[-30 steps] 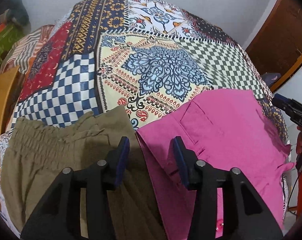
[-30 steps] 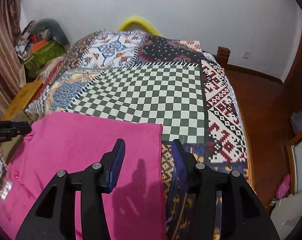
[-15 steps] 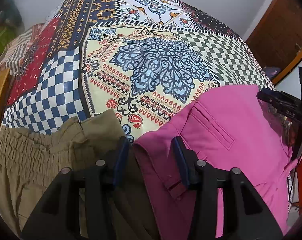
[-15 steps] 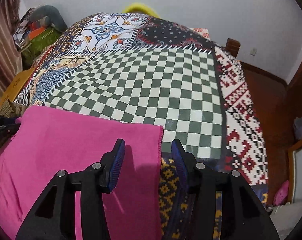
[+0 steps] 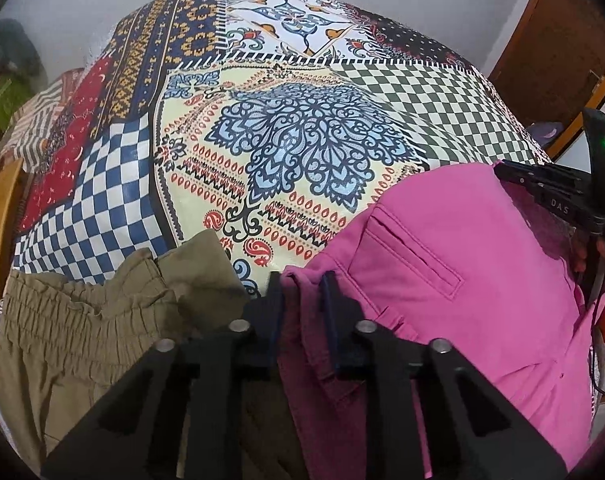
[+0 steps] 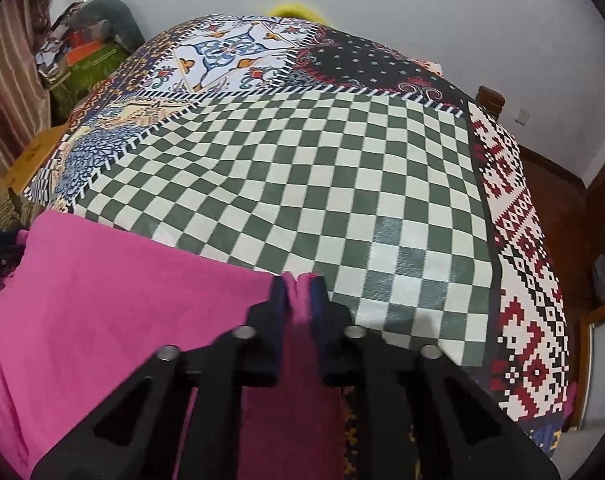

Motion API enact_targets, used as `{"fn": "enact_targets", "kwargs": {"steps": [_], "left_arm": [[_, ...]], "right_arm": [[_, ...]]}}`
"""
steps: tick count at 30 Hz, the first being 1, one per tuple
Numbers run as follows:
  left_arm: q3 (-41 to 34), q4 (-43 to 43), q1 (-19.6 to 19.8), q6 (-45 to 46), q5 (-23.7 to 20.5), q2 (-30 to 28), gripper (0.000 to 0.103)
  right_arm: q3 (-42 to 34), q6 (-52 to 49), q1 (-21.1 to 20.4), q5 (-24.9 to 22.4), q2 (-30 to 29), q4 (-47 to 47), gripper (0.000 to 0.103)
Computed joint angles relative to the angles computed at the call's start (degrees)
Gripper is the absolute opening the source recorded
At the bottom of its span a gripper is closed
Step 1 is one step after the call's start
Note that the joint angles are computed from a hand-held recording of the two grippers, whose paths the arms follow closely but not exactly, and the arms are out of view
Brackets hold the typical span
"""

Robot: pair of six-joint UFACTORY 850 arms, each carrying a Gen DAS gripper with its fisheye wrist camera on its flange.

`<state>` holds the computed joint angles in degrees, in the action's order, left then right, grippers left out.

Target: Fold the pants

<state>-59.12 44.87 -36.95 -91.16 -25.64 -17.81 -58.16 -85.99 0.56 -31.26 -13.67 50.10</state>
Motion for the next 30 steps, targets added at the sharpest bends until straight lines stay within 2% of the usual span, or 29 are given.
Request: {"fn": "enact_targets", "kwargs": {"steps": [8,11,16,20,25,30], "left_arm": [[0.79,1.04,0.46,-1.66,-0.68,2.10,0.007],[0.24,2.77,0.01,-2.94,-2.33,3.21,0.006],[-2.18,3.89,-1.71,-1.83,-7.50,3.62,0.006],[-1.40,3.60,-2.49,-2.87,-6.86,6.01,0.006],[-0.69,3.15,-4.64,-3.74,-7.58,9.58,0.006],[-1.31,3.61,-8.51,-4.82,-11.37,11.64,0.006]], "right_arm": [[0.12,-1.77,-1.52,-1.21,2.00,2.62,0.006],[-0.68,-1.78,-2.68,-2.96,3.23,4.50,0.005],[-1.11,-1.47,-3.81,-4.62,5.48,6.61,0.005],[-1.35,0.49,-5.42,-8.04,7.08,6.75,0.005],[-0.12,1.21,-8.14,-11.74,10.10,6.95,0.005],[1.72,1.94,-11.10,-15.48,13.86,7.08,0.005]]}}
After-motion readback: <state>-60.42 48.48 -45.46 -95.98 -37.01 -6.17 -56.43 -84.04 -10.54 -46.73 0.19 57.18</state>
